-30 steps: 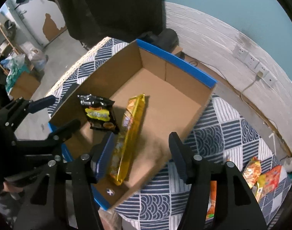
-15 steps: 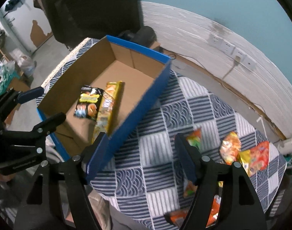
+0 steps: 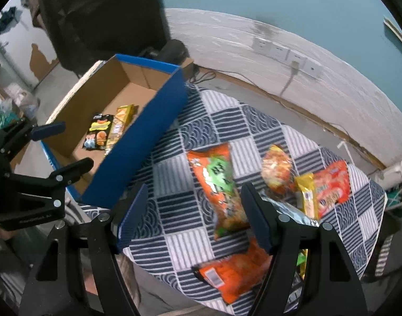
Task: Organize snacks
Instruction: 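Withdraw both tools from the box back over the snack pile, then grasp orange Wangwang bag with left tool while right tool grasps long yellow packet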
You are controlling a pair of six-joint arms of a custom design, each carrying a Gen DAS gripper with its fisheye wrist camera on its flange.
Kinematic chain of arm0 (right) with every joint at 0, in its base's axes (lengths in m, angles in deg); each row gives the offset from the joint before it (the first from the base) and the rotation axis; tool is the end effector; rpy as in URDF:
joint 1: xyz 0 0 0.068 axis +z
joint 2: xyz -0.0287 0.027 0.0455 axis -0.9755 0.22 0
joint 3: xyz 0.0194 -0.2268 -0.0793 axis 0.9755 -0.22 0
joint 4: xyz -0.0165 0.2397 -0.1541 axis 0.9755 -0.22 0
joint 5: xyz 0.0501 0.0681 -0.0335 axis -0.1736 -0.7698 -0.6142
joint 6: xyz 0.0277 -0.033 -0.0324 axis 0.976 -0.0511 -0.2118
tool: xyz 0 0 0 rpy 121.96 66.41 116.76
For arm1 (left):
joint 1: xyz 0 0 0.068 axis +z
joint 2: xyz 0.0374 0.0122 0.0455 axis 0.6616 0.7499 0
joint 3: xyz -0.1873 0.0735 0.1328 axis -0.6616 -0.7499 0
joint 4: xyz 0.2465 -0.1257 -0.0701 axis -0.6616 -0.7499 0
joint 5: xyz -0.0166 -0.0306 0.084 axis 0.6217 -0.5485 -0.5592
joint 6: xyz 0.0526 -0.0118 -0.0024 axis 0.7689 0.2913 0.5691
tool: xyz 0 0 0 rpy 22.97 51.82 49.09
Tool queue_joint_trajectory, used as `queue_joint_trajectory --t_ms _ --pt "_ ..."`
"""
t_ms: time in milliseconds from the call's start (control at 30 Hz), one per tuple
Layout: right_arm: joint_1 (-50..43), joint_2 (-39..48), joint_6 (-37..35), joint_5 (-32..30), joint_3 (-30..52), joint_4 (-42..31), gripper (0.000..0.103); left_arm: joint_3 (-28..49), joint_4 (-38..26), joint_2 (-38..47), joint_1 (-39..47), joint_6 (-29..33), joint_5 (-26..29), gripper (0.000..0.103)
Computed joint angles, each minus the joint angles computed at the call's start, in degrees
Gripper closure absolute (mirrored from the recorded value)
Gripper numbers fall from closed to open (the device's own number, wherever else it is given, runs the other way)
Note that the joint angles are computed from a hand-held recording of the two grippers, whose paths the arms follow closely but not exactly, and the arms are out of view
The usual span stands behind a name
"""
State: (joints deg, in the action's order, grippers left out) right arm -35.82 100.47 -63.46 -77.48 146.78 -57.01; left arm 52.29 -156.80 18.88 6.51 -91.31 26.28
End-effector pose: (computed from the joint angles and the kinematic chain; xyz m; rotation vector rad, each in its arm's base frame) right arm 0.2250 0.2015 0.3039 -0.7992 2.5917 0.3396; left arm 0.1610 -0.0972 0.2902 0.0847 2.6218 0.1338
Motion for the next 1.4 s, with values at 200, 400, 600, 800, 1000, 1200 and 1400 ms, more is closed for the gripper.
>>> queue_joint_trajectory --t_ms 200,400,600,800,1000,1200,1400 --pt "-6.2 -5.6 -2.7 -1.7 -5.5 0.1 0.030 2.0 2.1 6.6 -4.1 -3.2 1.8 0.027" --pt "-13.3 -9.6 -6.2 -3.4 -10.1 0.0 0.030 4.4 3.5 12.1 -5.5 -5.7 4.8 0.027" --pt "-20.9 -12.5 -10.1 -5.3 -13.8 0.2 0.030 7.6 3.9 17.3 -7.6 -8.0 4.2 0.027" --pt "-27.0 -13.0 -13.3 -6.5 -16.1 0.7 0.030 10.6 4.7 22.5 -9.1 -9.4 4.7 0.026" --pt "-32.2 -12.4 -16.1 -7.8 -18.0 1.5 0.030 12.9 6.5 28.2 -9.3 -10.8 6.7 0.026" --pt "-37.0 -10.3 -19.3 -8.6 -19.4 3.0 0.030 15.7 8.0 33.9 -9.0 -12.2 7.7 0.026" --pt "-40.9 -7.4 -21.0 -8.7 -20.6 4.6 0.030 17.5 10.1 38.1 -7.3 -14.6 9.9 0.026"
